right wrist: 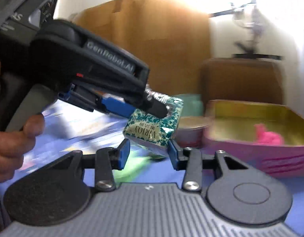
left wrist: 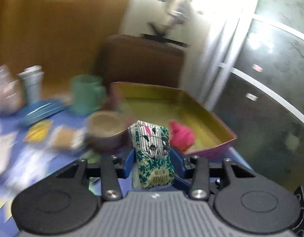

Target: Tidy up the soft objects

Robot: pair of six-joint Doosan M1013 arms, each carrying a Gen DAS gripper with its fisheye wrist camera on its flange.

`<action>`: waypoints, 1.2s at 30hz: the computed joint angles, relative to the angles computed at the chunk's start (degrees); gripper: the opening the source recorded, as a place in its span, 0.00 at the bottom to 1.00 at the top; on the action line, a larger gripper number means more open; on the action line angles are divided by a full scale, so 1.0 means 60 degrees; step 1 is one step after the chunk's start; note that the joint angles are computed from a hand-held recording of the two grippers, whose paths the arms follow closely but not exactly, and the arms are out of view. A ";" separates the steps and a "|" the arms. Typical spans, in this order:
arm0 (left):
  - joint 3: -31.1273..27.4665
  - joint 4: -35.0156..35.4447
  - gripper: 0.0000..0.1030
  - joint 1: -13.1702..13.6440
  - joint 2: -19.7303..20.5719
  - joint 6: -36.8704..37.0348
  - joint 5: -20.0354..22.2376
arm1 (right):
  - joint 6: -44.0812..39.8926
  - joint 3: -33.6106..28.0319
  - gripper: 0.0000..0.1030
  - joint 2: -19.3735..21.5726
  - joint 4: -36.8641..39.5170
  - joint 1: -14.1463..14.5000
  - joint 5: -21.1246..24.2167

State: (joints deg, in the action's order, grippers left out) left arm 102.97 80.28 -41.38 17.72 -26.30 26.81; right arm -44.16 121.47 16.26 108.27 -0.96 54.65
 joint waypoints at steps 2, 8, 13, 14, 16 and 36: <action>-0.0604 -0.0121 0.39 0.0264 0.0451 0.0479 -0.0677 | 0.0067 -0.0317 0.44 0.0187 0.0620 -0.0048 -0.0608; -0.1112 -0.0833 0.54 0.0468 0.0945 0.0942 -0.0554 | 0.0581 -0.1241 0.50 0.0706 0.1892 0.0015 -0.2499; 0.0599 0.0307 0.54 0.0233 0.0023 -0.1183 0.0929 | 0.1066 -0.1150 0.49 0.0736 0.1898 -0.0233 -0.1570; 0.0923 -0.0065 0.53 0.0177 -0.0176 -0.1155 0.1372 | 0.1240 -0.1027 0.47 0.0645 0.1454 -0.0233 -0.1310; 0.1498 -0.0933 0.52 0.0112 -0.0521 -0.1043 0.2075 | 0.2225 -0.1169 0.43 0.0662 -0.0236 -0.0131 -0.0648; 0.4615 0.1266 0.52 0.0265 -0.2365 -0.6723 0.1957 | 0.9842 -0.4306 0.21 0.2190 -0.7201 0.2806 0.0307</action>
State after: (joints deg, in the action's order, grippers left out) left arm 130.67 87.88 -39.78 3.54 -66.64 38.55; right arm 14.89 95.64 29.39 65.07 15.88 56.49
